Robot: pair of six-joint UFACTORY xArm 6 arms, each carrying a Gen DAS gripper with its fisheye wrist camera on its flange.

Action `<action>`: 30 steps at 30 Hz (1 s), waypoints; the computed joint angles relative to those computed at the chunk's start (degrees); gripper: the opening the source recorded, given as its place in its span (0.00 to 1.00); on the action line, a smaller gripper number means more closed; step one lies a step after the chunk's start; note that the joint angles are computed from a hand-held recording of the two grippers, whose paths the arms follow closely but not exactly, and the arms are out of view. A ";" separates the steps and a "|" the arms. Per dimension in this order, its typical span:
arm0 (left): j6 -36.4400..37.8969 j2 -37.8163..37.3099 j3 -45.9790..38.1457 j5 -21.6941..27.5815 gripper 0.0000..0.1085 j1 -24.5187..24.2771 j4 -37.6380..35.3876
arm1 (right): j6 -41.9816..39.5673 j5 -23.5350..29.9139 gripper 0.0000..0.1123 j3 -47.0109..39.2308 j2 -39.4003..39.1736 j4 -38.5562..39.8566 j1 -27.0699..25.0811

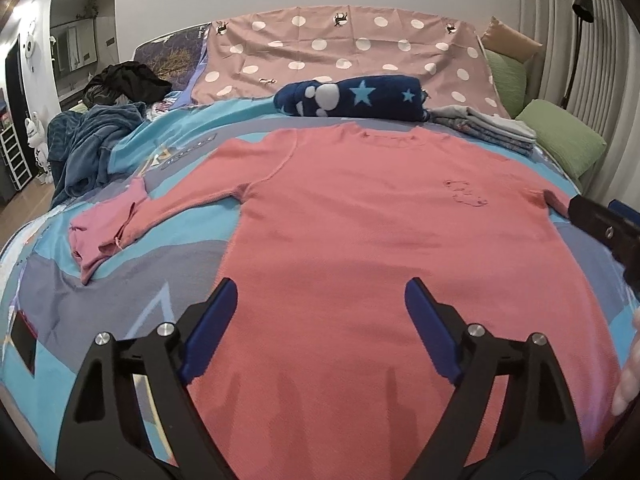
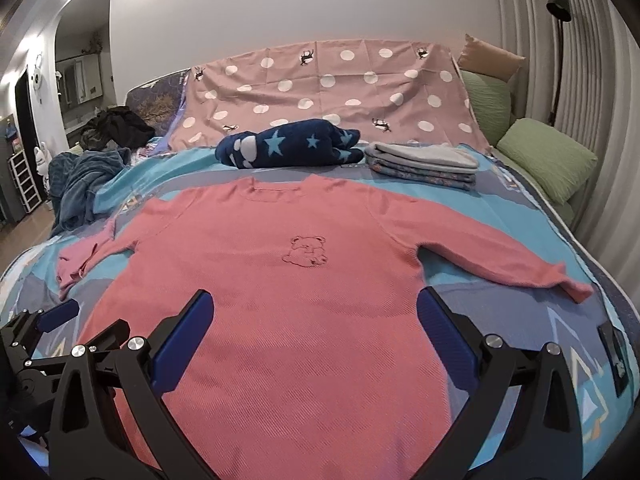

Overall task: Fold small clothes
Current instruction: 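Lower the left tool onto the sweater's side edge and close it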

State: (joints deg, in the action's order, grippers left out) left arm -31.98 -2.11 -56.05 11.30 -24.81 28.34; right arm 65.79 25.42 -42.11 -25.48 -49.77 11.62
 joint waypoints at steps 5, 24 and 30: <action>14.65 2.09 -1.36 0.21 0.63 1.56 -14.51 | -7.01 0.69 0.90 -3.42 3.99 5.78 -0.91; 10.77 38.55 -45.91 23.57 0.51 23.36 -9.78 | -20.42 0.92 0.90 -15.66 18.44 9.66 -1.01; 14.31 44.64 -54.19 25.12 0.13 23.91 -13.61 | -21.49 0.67 0.90 -16.74 19.98 11.19 -1.11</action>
State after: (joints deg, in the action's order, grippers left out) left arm -17.68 42.53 -110.23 36.42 -0.90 14.72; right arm 44.30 26.09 -58.85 -5.50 -38.58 10.51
